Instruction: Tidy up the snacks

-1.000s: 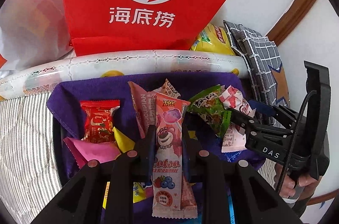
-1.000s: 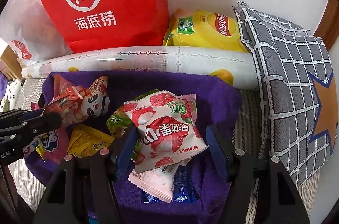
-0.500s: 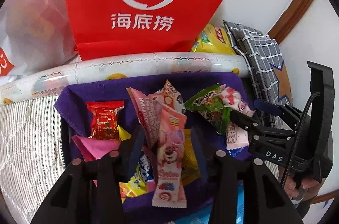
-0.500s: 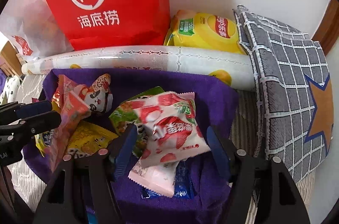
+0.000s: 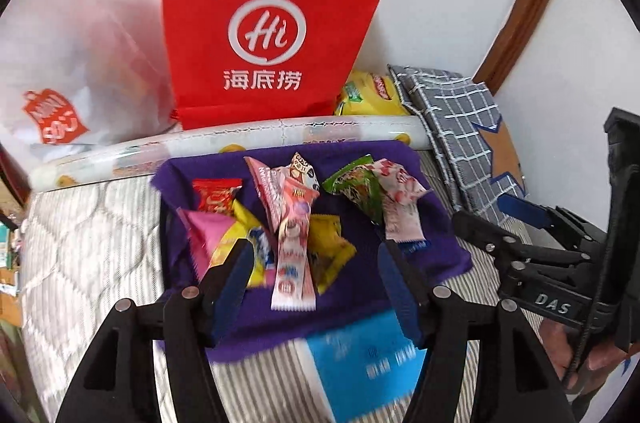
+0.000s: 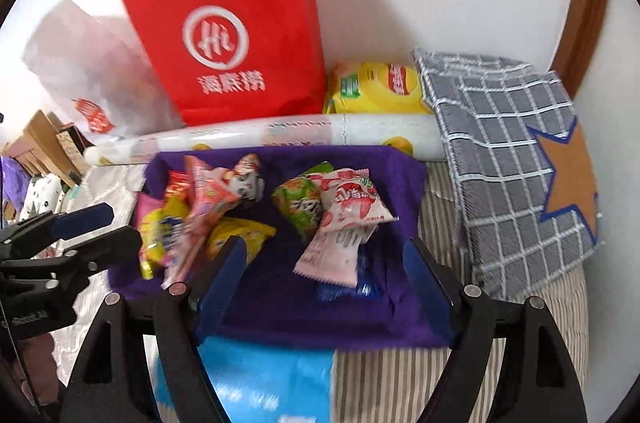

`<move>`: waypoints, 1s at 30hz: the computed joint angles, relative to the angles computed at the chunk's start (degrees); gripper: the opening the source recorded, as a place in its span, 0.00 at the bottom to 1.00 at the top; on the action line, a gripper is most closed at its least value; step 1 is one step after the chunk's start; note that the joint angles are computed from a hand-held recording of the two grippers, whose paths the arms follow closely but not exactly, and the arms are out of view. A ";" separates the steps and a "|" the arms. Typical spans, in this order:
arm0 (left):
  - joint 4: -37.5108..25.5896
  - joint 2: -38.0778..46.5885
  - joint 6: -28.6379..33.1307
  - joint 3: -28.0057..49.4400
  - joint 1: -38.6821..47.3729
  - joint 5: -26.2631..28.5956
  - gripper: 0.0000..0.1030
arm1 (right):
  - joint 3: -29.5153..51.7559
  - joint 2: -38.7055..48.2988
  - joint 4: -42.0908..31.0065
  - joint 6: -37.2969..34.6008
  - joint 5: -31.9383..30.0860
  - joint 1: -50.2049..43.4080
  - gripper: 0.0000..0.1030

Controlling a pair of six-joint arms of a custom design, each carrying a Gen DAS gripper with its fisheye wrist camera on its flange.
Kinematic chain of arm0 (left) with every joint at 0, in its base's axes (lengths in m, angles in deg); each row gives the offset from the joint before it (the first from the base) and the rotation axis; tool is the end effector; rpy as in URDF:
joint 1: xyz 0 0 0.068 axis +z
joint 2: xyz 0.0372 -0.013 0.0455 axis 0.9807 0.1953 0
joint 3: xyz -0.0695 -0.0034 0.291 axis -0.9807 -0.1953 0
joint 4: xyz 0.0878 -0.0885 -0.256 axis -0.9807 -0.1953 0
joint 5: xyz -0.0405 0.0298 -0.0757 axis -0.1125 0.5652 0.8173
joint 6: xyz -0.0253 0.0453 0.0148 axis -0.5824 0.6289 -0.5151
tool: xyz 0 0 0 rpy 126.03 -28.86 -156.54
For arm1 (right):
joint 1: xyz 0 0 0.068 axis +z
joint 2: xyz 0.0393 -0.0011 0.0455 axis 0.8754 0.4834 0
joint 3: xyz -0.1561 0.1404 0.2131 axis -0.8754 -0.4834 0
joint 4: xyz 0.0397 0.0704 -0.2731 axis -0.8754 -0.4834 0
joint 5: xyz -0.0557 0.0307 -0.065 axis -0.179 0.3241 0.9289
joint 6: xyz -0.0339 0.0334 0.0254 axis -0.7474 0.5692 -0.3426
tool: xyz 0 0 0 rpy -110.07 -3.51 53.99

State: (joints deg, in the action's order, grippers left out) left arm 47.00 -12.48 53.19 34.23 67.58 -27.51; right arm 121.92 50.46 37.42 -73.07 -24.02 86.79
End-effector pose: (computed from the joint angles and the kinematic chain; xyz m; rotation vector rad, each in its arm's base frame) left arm 0.2684 -0.0524 0.2102 -0.1992 2.4671 -0.2173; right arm 0.3373 0.1634 0.1918 -0.4623 2.4073 0.2729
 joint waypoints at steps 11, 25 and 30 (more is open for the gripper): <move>-19.24 -27.62 -15.97 -6.79 -23.08 -23.06 0.78 | -21.46 -33.26 -4.67 5.91 6.28 5.45 0.78; -56.49 -21.10 -71.77 0.16 -72.28 -49.76 0.91 | -33.98 -72.87 -27.09 14.96 17.90 17.57 0.98; -66.59 -13.98 -87.53 3.67 -80.82 -50.32 0.92 | -33.08 -79.32 -35.64 19.03 23.80 23.15 1.00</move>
